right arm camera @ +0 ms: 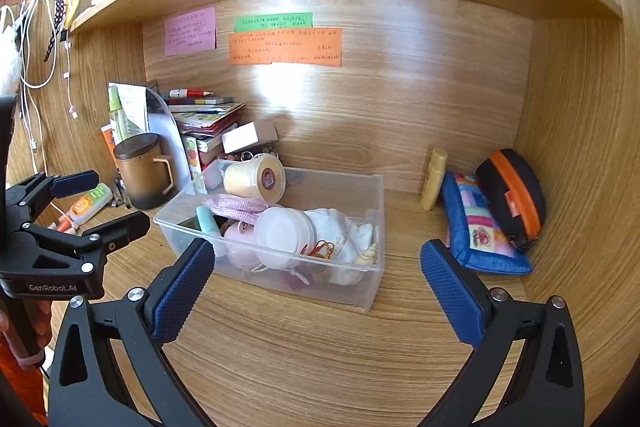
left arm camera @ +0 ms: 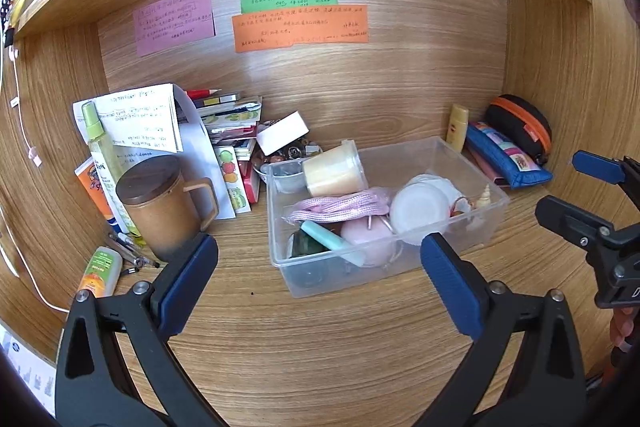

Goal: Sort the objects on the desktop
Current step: 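Withdraw both open grippers from the clear box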

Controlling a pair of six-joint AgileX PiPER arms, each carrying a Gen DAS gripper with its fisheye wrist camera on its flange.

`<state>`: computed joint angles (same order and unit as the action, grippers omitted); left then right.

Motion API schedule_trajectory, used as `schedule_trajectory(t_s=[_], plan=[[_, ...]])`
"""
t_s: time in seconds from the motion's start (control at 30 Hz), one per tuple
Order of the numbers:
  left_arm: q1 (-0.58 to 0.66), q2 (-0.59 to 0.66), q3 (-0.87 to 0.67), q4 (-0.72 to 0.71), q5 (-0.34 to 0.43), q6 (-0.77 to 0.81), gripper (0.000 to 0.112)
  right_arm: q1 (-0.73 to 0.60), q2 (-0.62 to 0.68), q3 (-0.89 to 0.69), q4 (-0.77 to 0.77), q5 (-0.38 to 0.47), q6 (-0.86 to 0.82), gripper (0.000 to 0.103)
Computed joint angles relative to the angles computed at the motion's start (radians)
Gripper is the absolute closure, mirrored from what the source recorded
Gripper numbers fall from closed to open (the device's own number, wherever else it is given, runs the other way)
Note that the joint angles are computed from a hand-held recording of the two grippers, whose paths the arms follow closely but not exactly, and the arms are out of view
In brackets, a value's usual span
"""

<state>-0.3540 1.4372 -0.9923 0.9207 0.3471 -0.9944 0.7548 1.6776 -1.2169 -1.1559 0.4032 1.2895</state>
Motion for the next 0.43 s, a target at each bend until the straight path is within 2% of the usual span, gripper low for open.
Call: schedule_trajectory(t_s=[0.13, 0.2, 0.23, 0.33, 0.43], plan=[[-0.005, 0.003, 0.005, 0.01, -0.013, -0.029, 0.01, 0.009, -0.015, 0.021, -0.058, 0.009, 0.046, 0.0], [0.004, 0.008, -0.001, -0.051, -0.028, 0.028, 0.01, 0.008, -0.018, 0.026, -0.069, 0.011, 0.058, 0.0], [0.012, 0.008, 0.0, -0.088, -0.043, 0.063, 0.01, 0.006, -0.019, 0.027, -0.066, 0.01, 0.057, 0.0], [0.016, 0.0, 0.009, -0.08, -0.064, 0.056, 0.01, -0.004, -0.017, 0.026, -0.045, 0.002, 0.043, 0.0], [0.019, 0.002, 0.001, -0.118, -0.059, 0.087, 0.01, -0.015, -0.01, 0.018, -0.014, -0.006, 0.017, 0.0]])
